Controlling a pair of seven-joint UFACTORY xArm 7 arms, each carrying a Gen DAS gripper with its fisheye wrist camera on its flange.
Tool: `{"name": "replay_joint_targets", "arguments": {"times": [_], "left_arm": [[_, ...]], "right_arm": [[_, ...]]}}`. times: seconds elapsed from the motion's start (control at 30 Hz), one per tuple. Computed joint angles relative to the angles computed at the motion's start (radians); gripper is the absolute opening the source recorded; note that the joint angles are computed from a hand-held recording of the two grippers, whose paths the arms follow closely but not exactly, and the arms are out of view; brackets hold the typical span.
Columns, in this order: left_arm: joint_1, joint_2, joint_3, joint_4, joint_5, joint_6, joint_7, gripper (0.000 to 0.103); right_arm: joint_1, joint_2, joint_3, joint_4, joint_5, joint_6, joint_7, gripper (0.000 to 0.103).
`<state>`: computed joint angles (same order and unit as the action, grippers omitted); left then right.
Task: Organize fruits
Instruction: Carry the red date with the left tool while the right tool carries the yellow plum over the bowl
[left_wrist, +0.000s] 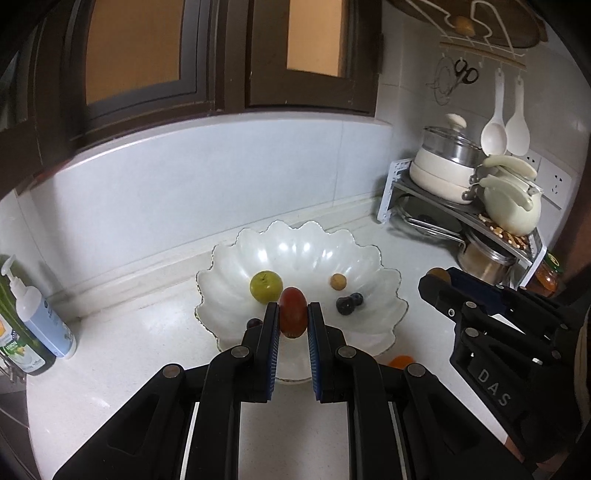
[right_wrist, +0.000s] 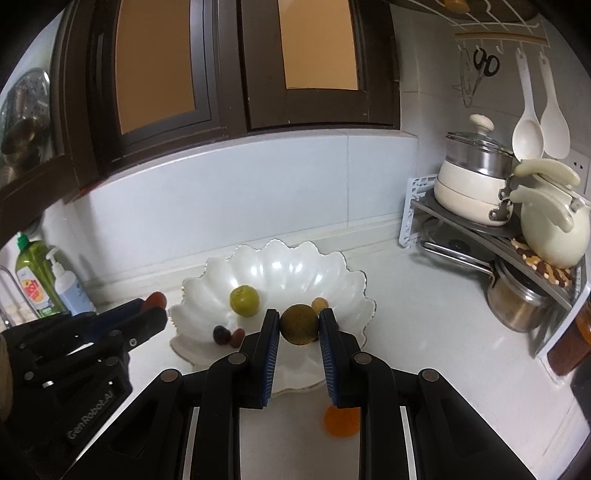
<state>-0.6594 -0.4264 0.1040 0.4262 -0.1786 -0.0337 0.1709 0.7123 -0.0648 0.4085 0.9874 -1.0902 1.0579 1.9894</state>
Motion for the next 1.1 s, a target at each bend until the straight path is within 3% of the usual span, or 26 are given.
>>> {"name": "replay_joint_targets", "arguments": {"times": [0.37,0.77,1.1], "left_arm": [[0.019,0.134,-0.009,0.109,-0.031,0.029,0.024,0.016],[0.135,0.316,-0.136,0.253,-0.129,0.096,0.083,0.016],[0.276,0.430,-0.259,0.337,-0.016,0.145,-0.011,0.016]], "right_arm": [[-0.041,0.059,-0.062,0.029,0.024,-0.096,-0.088,0.024],[-0.091,0.114,-0.126,0.024,0.086,-0.245,-0.160,0.024],[-0.115,0.147,-0.165,0.023,0.132,-0.321,-0.216,0.024]]}}
